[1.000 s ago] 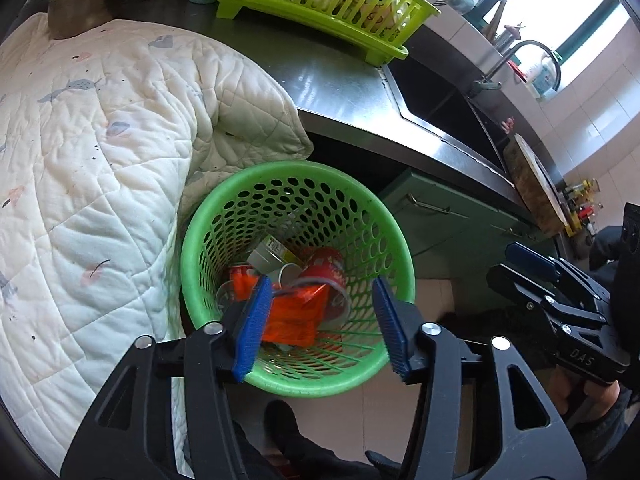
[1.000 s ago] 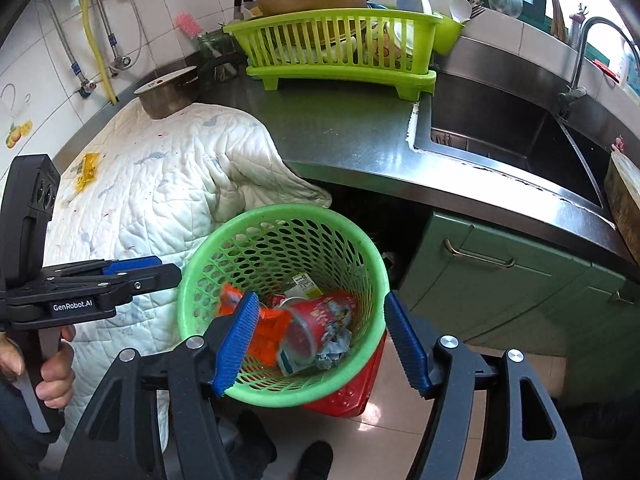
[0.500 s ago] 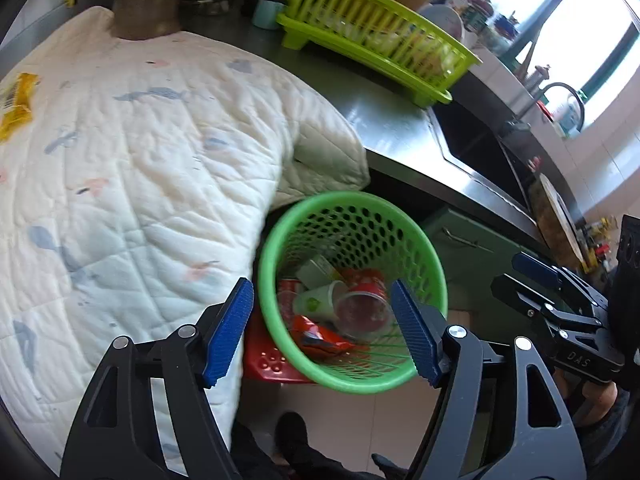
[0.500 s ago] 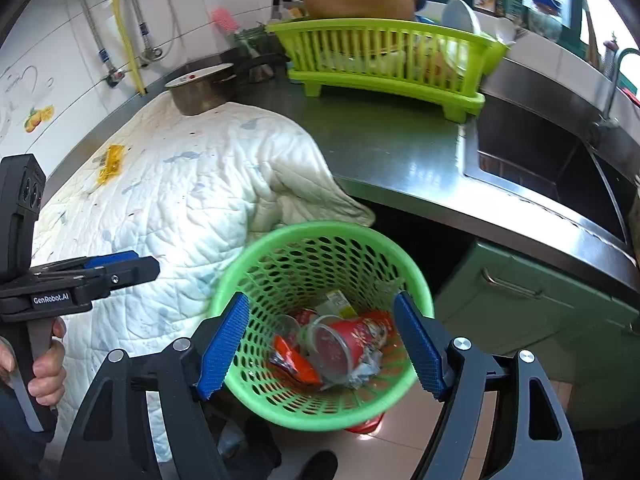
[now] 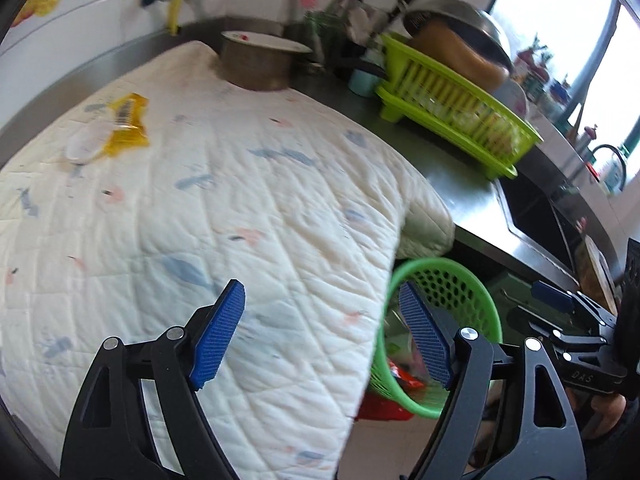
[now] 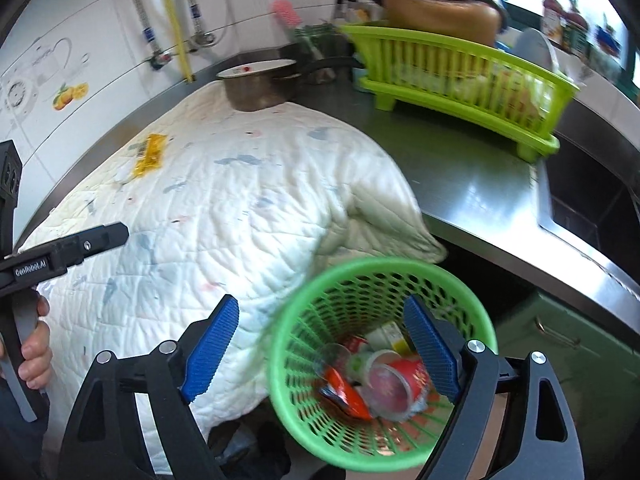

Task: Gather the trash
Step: 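Return both tools over the mat and grasp the yellow wrapper with the right tool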

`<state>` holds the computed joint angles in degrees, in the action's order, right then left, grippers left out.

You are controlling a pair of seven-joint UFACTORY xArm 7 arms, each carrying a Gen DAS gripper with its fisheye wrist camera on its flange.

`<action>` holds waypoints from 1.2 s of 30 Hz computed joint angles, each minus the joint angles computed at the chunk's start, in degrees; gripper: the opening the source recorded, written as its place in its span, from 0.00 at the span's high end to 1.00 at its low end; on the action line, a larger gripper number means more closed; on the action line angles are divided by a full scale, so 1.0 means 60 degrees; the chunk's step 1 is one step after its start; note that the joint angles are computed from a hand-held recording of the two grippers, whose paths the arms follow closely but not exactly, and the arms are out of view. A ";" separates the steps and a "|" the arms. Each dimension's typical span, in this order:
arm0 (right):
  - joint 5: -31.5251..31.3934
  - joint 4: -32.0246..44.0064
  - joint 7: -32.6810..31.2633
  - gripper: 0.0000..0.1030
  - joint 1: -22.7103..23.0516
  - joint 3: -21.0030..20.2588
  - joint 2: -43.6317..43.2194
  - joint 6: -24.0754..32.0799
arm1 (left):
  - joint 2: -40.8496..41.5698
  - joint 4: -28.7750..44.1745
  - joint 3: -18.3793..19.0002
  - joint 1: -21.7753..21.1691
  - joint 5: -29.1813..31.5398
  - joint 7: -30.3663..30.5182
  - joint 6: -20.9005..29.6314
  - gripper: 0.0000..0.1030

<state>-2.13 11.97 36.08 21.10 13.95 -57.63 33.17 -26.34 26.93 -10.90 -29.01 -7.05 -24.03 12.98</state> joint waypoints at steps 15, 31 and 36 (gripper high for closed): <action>-0.0201 0.3699 -0.1029 0.17 0.0064 0.0038 0.6238 -0.3100 | -0.1661 -0.0751 0.0317 0.3578 0.1703 -0.0734 0.0256 0.17; 0.1264 1.1496 -0.3452 0.25 0.0779 0.0130 1.3392 -0.2435 | -0.1025 -0.0558 0.1322 0.5593 0.1966 0.0107 -0.0077 0.17; 0.1741 1.4044 -0.3716 0.27 0.0939 0.0190 1.5309 -0.1569 | -0.0552 -0.0503 0.1573 0.5596 0.1747 0.0447 -0.0300 0.17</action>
<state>8.32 96.23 13.78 26.73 15.09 34.22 23.76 -29.66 23.91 -1.47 4.57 3.43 -21.35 11.18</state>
